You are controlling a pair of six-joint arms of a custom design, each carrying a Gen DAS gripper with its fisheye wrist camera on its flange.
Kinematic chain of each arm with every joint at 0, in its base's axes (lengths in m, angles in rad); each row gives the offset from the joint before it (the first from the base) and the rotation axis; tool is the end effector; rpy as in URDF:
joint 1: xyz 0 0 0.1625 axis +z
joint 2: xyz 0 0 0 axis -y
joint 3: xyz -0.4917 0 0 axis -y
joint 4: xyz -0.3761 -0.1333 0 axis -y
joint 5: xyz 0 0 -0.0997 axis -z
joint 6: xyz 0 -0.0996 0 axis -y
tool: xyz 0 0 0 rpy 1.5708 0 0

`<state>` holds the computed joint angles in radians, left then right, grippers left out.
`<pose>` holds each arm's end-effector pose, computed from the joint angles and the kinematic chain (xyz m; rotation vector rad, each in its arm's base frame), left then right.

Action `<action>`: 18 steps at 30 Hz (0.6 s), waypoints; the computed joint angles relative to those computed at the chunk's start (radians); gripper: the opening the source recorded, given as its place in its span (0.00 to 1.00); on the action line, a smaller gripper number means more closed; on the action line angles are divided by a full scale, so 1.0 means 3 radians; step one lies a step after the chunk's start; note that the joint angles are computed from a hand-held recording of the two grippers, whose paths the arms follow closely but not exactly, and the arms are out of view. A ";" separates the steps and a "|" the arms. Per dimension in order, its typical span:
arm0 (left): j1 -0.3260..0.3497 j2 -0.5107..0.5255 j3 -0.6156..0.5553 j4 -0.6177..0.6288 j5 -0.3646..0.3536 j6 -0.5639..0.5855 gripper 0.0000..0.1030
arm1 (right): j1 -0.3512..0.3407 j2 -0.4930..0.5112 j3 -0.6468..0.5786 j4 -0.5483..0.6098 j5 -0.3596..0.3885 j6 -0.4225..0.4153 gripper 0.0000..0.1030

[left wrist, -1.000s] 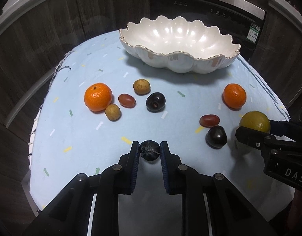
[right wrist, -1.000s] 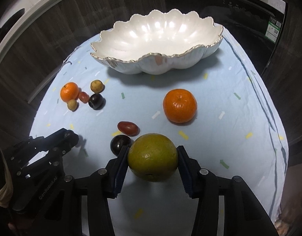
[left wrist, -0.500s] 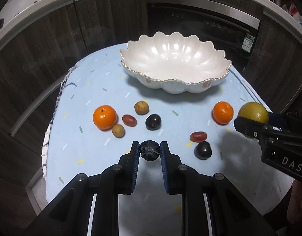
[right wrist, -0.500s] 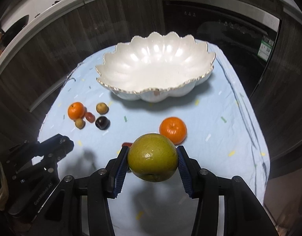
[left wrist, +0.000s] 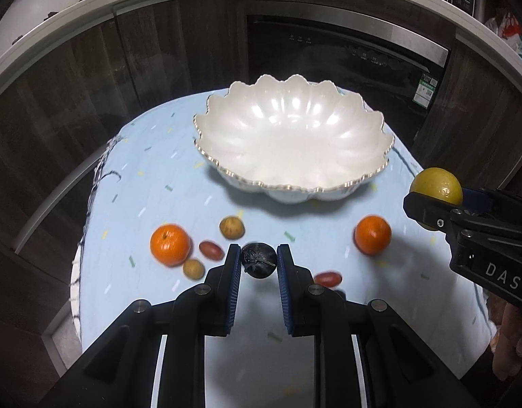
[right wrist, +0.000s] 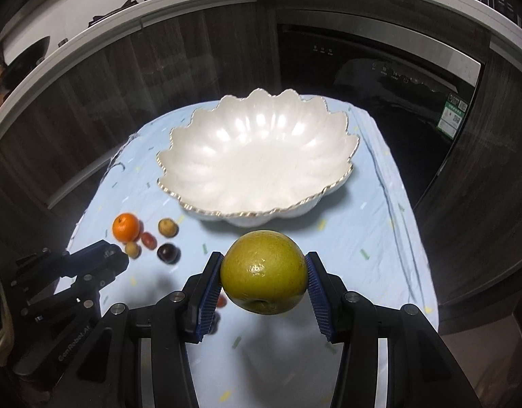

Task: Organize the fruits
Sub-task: 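Grasp the yellow-green fruit with the right tool while the left tool grasps the blueberry, then carry both fruits over the white bowl and open both tools to drop them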

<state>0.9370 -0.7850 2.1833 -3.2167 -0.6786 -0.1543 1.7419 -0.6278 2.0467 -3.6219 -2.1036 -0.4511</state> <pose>-0.1406 -0.5474 0.1033 0.4161 2.2825 -0.6914 0.1813 -0.5633 0.0692 0.5410 -2.3960 0.6992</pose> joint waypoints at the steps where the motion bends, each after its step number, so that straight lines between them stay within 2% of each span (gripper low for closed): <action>1: 0.0006 0.0005 -0.0031 0.0014 -0.0007 0.0013 0.22 | -0.0002 -0.0006 -0.0025 0.0021 -0.0005 -0.0003 0.48; 18: 0.0265 0.0197 -0.0793 0.0332 -0.0150 0.0278 0.22 | -0.0082 0.0065 -0.0664 0.0415 -0.0029 -0.0029 0.48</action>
<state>1.0166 -0.7259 1.9453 -3.1170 -0.7236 -0.0709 1.7171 -0.6083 1.8475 -3.4975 -2.1124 -0.4600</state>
